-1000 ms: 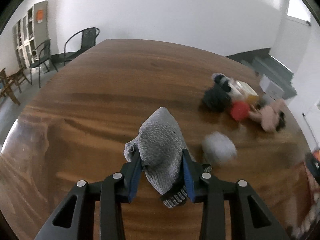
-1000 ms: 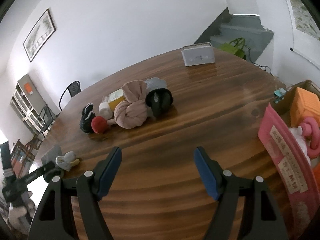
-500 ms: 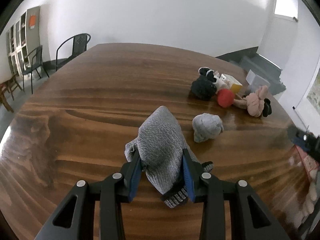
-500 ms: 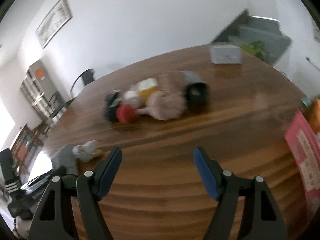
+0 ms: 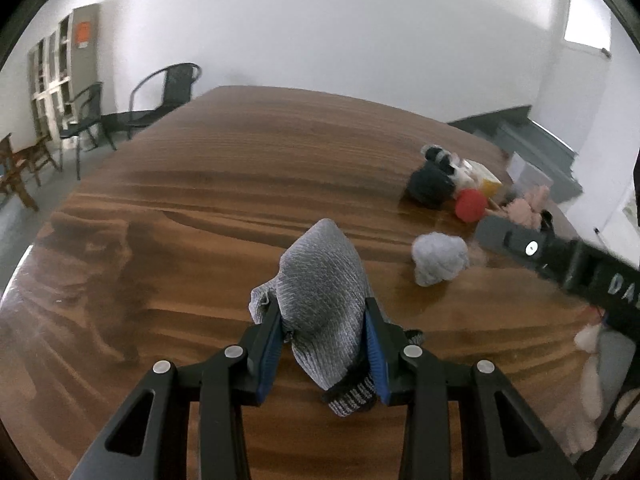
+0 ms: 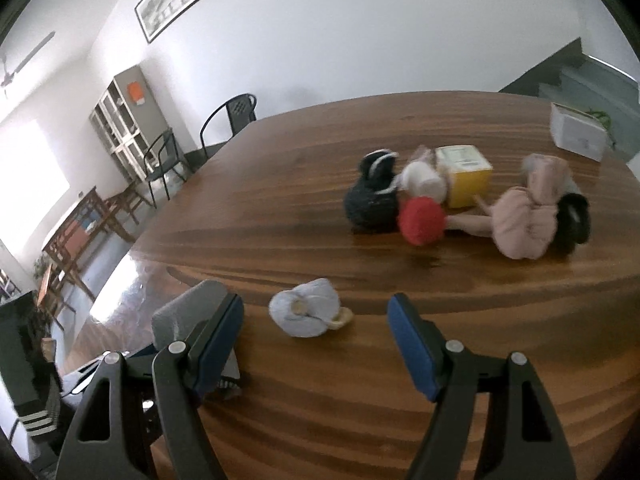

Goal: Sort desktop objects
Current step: 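Grasp the small grey plush ball with the right gripper and lift it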

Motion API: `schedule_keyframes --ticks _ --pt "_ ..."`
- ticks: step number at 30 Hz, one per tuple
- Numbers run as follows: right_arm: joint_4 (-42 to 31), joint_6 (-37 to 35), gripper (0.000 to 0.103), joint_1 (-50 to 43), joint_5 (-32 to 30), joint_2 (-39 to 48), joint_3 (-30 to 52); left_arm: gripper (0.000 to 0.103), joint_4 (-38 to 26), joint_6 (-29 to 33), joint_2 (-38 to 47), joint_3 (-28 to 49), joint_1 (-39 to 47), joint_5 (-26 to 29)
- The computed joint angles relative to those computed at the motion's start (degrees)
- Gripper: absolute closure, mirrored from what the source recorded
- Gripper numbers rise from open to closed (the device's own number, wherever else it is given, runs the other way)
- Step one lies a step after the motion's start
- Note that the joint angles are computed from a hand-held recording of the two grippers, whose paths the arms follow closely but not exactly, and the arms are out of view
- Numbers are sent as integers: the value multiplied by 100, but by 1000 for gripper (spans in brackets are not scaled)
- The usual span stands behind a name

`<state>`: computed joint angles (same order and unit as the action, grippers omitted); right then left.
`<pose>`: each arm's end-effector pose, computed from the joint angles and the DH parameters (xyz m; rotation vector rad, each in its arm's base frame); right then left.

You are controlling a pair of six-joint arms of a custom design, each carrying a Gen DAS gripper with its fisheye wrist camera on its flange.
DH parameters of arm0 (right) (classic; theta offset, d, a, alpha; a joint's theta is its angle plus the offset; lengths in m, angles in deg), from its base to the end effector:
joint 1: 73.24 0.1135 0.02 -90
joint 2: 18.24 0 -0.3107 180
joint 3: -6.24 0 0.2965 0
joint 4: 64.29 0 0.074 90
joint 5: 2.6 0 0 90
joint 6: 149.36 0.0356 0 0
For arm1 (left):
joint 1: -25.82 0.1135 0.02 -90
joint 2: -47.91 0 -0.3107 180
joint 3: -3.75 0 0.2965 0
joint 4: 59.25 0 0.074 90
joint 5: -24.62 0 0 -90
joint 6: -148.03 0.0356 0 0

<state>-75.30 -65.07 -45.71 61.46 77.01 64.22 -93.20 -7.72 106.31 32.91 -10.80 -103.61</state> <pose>0.3075 0.1779 0.1642 -0.8942 2.2544 0.7206 0.1431 -0.0789 0.1423 -0.7758 2.2171 0.0738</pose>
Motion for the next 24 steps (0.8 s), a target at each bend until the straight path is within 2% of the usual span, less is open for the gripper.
schedule_keyframes --ticks 6,11,14,16,17,24 --pt "66 10 25 295 313 394 187 64 -872 -701 -380 40 -166 -460" --pt "145 -37 25 451 506 625 296 64 -1005 -819 -472 42 -244 -518" --pt "150 -78 33 523 607 780 381 64 -923 -739 -445 38 -256 -479" --pt "139 -119 48 554 724 868 423 64 -832 -647 -470 11 -221 -420" --pt "135 -142 52 571 795 909 440 64 -792 -612 -488 -4 -205 -387" --pt "298 -68 54 415 736 641 174 64 -607 -481 -406 -10 -179 -270"
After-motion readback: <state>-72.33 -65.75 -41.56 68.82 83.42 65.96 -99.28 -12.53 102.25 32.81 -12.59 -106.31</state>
